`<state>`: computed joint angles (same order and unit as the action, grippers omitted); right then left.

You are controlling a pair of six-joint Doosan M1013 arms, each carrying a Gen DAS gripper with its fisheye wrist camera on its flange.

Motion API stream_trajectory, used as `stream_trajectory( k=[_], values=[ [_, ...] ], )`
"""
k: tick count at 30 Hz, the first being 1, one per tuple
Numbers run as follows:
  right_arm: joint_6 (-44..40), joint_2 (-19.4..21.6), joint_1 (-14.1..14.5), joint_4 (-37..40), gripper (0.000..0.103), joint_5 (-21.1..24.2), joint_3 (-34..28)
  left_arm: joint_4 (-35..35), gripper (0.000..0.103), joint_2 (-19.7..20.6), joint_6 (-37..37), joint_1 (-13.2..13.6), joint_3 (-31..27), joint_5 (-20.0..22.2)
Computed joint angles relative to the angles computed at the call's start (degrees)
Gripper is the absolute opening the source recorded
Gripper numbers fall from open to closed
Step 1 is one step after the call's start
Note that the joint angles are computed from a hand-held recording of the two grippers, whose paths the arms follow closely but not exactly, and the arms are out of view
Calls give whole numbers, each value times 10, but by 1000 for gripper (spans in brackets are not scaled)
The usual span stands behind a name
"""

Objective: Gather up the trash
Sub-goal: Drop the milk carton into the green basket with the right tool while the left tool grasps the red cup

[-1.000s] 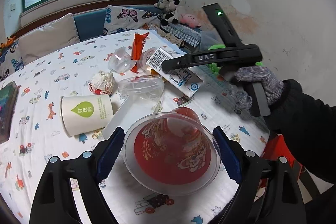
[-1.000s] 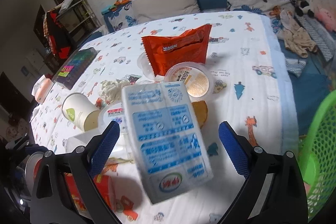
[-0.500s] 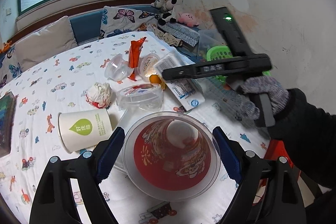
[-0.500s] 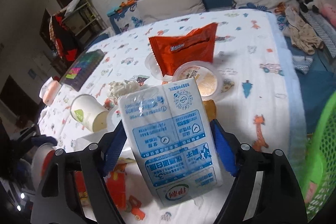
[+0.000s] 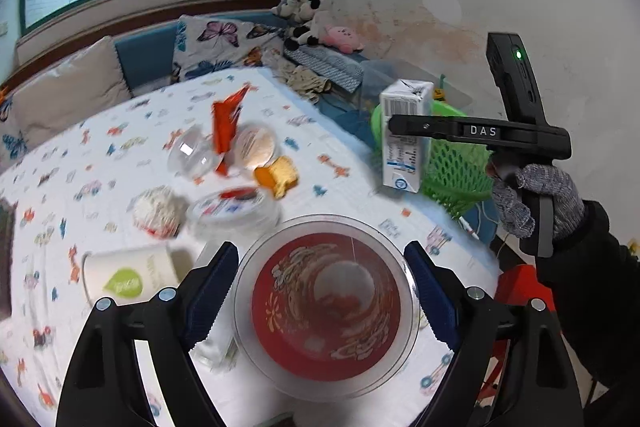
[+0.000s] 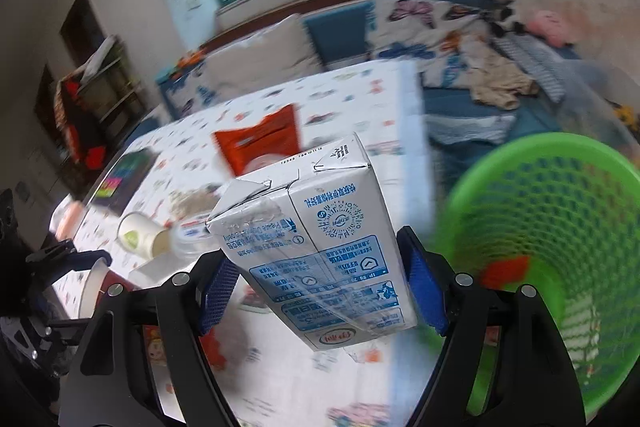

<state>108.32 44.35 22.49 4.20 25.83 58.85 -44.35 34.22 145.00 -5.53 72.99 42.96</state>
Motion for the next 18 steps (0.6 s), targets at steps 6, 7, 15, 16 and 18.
stream_trajectory(
  k=[6, 7, 15, 16, 18],
  values=[
    [203, -35, -13, -174, 76, -20, 59, -19, 81, 9, 7, -12, -29, 12],
    [246, -39, -15, -213, 76, -14, 66, -21, 81, 11, 8, -15, -36, 12],
    [360, -40, -25, -301, 76, 37, 92, -18, 81, 33, 5, -44, -93, 20],
    [363, -40, -26, -301, 77, 40, 94, -17, 81, 35, 5, -47, -99, 21],
    [368, -41, -29, -300, 79, 42, 101, -14, 81, 42, 1, -55, -114, 26]
  ],
)
